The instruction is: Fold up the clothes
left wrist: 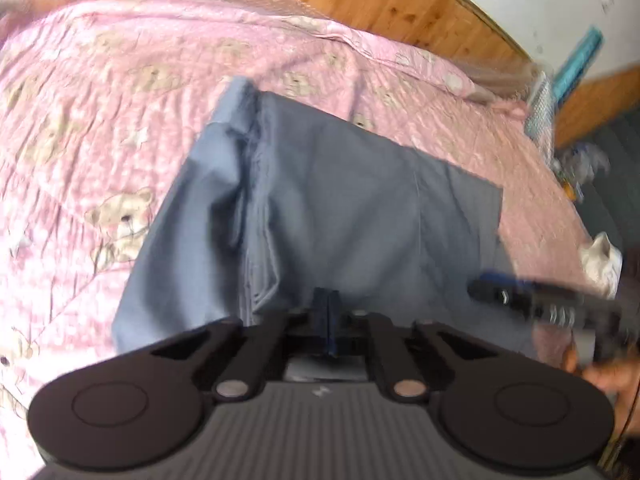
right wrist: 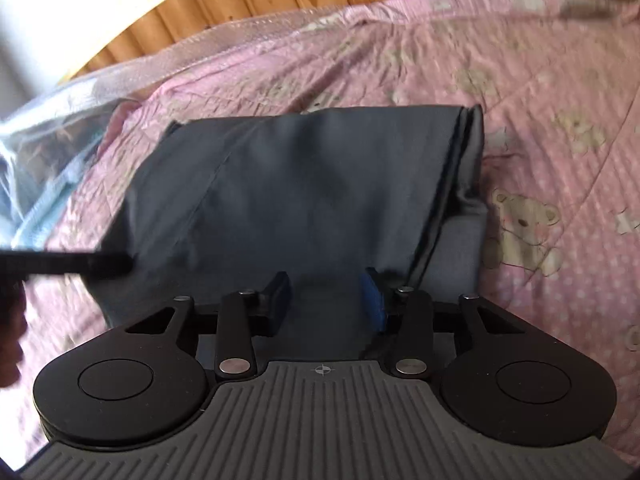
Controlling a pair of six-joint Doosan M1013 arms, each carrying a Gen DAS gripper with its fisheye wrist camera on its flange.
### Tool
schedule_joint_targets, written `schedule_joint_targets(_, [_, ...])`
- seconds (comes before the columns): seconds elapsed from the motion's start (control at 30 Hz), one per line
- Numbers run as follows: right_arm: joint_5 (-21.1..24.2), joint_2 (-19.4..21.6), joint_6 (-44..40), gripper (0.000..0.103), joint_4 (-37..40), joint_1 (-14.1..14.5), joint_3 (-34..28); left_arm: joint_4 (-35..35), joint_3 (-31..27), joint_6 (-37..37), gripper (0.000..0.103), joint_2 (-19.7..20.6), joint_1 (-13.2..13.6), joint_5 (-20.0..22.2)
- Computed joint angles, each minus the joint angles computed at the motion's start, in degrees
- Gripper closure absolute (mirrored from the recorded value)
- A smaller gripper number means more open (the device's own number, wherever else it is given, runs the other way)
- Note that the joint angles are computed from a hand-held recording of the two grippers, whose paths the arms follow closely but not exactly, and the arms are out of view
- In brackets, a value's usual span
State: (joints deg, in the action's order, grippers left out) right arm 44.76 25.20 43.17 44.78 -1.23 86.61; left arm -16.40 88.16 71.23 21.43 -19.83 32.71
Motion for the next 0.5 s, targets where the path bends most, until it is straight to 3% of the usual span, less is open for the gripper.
schedule_joint_targets(0.1, [-2.92, -3.65, 4.38, 0.061, 0.41, -0.73, 2.59, -2.39, 0.42, 0.78, 0.095, -1.11, 0.95, 0.5])
schedule_joint_targets(0.17, [-4.38, -6.14, 6.44, 0.055, 0.77, -1.65, 5.42, 2.23, 0.98, -3.13, 0.081, -2.19, 0.69, -0.05])
schedule_joint_targets(0.23, [-2.57, -6.61, 11.85, 0.052, -1.89, -2.48, 7.26, 4.21, 1.98, -4.85, 0.081, -2.64, 0.74, 0.18])
schedule_joint_targets(0.33, [-2.9, -6.99, 15.58, 0.063, -5.63, -3.04, 10.12, -1.97, 3.65, -4.59, 0.059, -2.69, 2.63, -0.32])
schedule_joint_targets(0.4, [-3.69, -8.02, 17.87, 0.062, -7.47, -2.95, 10.73, -4.79, 4.44, -4.31, 0.06, -3.28, 3.52, -0.61])
schedule_joint_targets(0.5, [-3.29, -9.18, 18.44, 0.052, -4.58, -3.16, 10.96, 4.15, 4.59, -11.45, 0.058, -4.56, 2.85, -0.19])
